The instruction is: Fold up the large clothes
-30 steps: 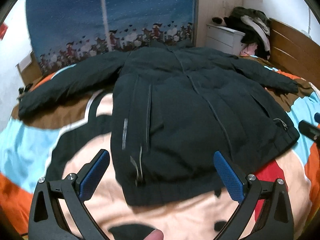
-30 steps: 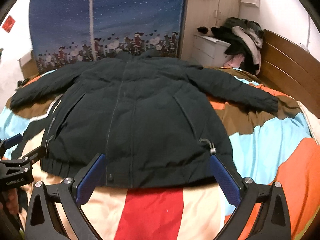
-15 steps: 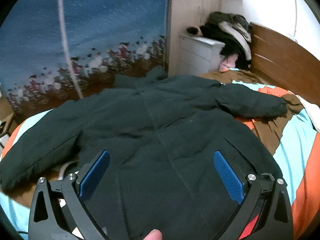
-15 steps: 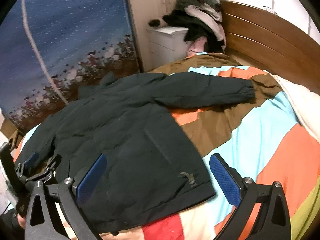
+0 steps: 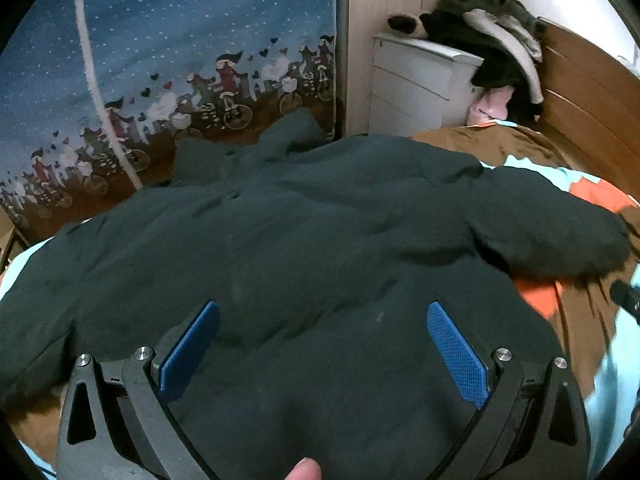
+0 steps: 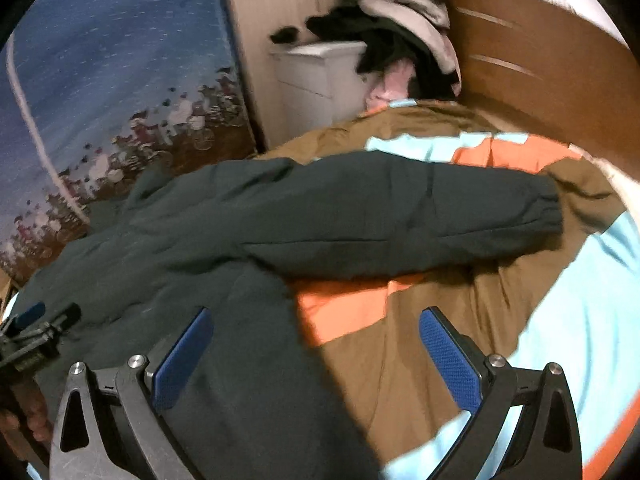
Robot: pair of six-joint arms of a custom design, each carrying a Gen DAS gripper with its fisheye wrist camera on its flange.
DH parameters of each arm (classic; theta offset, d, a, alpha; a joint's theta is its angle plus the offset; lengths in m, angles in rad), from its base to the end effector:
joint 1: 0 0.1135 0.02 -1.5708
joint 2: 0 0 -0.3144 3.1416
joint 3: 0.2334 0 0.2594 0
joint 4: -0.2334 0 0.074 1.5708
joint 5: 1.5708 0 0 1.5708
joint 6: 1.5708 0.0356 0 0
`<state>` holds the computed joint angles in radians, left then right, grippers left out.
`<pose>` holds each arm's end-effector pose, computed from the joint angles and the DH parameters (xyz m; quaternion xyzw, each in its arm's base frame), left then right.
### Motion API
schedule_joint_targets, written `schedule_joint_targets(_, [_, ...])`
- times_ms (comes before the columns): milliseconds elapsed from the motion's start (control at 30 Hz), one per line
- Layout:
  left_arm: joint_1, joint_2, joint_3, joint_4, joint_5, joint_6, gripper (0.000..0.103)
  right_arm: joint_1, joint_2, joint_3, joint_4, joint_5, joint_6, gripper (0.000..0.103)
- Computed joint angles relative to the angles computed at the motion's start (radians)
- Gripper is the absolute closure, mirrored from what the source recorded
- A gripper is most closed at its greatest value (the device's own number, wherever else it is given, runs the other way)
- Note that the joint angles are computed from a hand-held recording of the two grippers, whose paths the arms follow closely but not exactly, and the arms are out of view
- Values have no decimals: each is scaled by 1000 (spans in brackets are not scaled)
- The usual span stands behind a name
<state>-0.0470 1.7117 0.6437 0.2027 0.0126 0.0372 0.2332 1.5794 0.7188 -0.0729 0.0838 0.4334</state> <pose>0.3090 -0.0150 0.1491 0.0417 0.9375 -0.0076 0.3454 0.2905 0.0659 0.1877 0.1079 0.9428 0.0648 0.3088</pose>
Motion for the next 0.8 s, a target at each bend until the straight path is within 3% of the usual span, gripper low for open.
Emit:
schedule_joint_targets(200, [-111,215,196,41,-103,-81,1,-309,184,45,132,-162,-81,0])
schedule_joint_targets(433, [-170,369,369,14,-155,-102,1,-566,354,144,164,-232,17,0])
schedule_joint_targets(633, [-180,481,476,-24,-183,-100,1,-704,445,191,210,-330,119,0])
schedule_joint_targets(800, [-173,552,541,-57,-169,-108,1,-700,468,235,199,-299,121,0])
